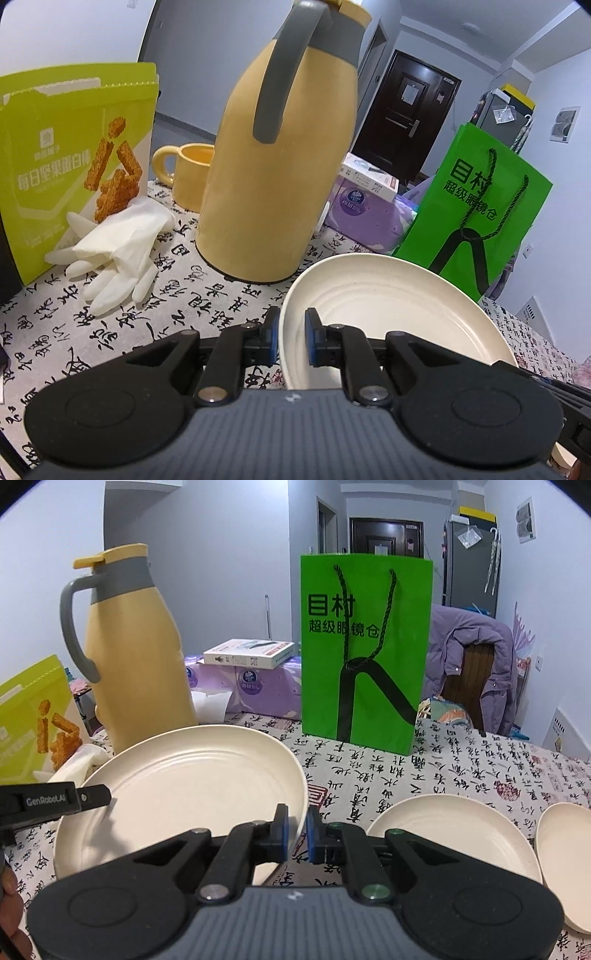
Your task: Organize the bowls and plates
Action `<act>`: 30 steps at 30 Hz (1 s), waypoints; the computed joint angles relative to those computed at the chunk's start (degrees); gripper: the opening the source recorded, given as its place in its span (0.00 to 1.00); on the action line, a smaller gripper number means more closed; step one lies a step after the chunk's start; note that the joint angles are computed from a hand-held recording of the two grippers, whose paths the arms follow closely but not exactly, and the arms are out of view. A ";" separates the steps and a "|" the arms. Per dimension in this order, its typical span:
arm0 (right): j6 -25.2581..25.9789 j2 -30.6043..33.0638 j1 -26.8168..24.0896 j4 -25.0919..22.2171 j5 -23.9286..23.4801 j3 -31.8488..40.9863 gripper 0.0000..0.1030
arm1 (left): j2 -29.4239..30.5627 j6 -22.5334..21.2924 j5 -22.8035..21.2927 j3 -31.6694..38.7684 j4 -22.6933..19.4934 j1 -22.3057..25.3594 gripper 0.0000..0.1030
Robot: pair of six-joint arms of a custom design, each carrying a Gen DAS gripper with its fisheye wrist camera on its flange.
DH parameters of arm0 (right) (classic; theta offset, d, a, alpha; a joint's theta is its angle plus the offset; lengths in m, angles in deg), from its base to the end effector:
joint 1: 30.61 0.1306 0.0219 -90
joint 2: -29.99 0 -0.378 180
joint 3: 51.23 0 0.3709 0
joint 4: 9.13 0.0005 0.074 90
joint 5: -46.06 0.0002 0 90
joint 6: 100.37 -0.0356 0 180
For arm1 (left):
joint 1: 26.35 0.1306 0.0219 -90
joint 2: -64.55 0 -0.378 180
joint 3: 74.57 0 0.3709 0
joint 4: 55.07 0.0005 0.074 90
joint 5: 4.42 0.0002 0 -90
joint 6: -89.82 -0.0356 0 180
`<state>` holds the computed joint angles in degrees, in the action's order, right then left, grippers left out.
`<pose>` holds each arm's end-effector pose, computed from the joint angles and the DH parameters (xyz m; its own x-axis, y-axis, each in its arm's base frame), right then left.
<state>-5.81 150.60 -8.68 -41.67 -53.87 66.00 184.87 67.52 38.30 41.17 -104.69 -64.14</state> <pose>0.6220 0.2565 0.3699 -0.5029 -0.2869 -0.8153 -0.5391 0.8414 0.0365 0.5212 -0.3717 0.3476 -0.3136 -0.5511 -0.7733 -0.5641 0.7632 -0.3151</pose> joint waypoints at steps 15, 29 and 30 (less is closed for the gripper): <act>-1.21 -7.18 -1.24 8.32 -0.65 -9.89 0.10 | -0.43 -4.07 -5.88 1.36 0.97 -3.10 0.13; -3.59 -10.69 -3.53 9.87 -1.49 -13.86 0.10 | 2.93 -7.43 -7.65 7.92 -1.96 -4.84 0.13; -3.79 -10.99 -3.69 10.07 -1.61 -14.26 0.10 | 2.95 -7.44 -7.64 8.00 -2.05 -4.93 0.13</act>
